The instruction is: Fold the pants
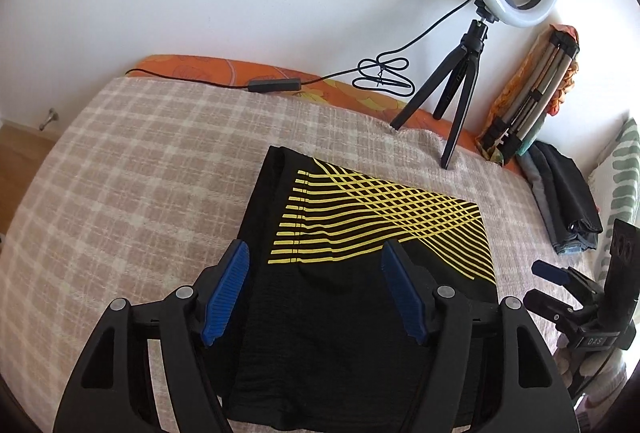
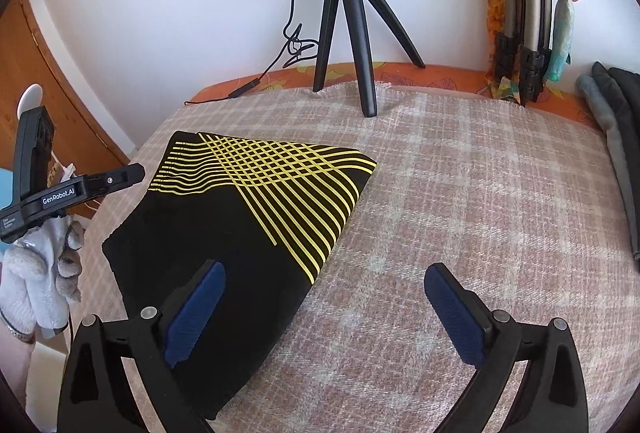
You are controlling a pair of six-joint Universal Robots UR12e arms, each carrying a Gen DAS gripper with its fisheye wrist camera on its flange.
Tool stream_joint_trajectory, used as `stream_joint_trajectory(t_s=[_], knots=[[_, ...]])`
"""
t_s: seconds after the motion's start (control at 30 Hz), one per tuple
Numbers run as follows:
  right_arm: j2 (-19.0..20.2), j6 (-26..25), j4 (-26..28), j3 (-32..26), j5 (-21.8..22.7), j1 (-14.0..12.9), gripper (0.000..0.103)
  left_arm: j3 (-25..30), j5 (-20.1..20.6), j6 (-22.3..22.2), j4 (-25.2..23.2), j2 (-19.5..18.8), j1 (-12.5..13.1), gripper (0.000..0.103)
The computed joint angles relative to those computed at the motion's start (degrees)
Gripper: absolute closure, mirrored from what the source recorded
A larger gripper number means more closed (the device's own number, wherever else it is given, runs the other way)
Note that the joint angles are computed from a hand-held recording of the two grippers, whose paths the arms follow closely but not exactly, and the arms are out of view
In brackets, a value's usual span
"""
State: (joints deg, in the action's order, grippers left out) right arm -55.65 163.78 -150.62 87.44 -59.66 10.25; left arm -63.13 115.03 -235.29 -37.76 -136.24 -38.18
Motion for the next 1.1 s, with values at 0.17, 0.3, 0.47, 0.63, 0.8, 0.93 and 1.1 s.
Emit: stream_joint_trajectory(t_s=[0.17, 0.3, 0.47, 0.63, 0.8, 0.93, 1.1], knots=[[1.59, 2.02, 5.53, -2.52, 3.92, -0.58, 0.002, 2.28, -3.88, 2.25, -4.35, -1.16, 1.54, 0.034], [3.26, 3.91, 8.69, -4.84, 6.53, -0.99, 0.009, 2.19, -6.51, 1.24, -6.76, -1.21, 3.02, 0.034], [5.24, 6.55, 10.28, -7.49, 9.95, -1.43, 0.017, -0.55, -12.83, 1.79, -2.57, -0.46, 5.01, 0.034], [6.73, 6.37, 11.98, -9.66, 12.46, -1.56, 0.024, -1.28, -15.44, 3.8, 0.21, -0.69, 5.92, 0.034], [8.36, 5.11, 14.64, -11.61, 17.03, -1.75, 0.036, -1.22, -18.82, 6.7, 3.11, -1.19, 6.37, 0.044], [9.37, 6.09, 13.32, -12.24, 19.15, -1.4, 0.039, 0.45, -17.44, 10.51, 1.5, -2.1, 6.04, 0.054], [9.77, 6.4, 12.03, -12.6, 18.91, -0.48, 0.055, 0.23, -17.09, 9.91, 2.84, -2.33, 6.2, 0.079]])
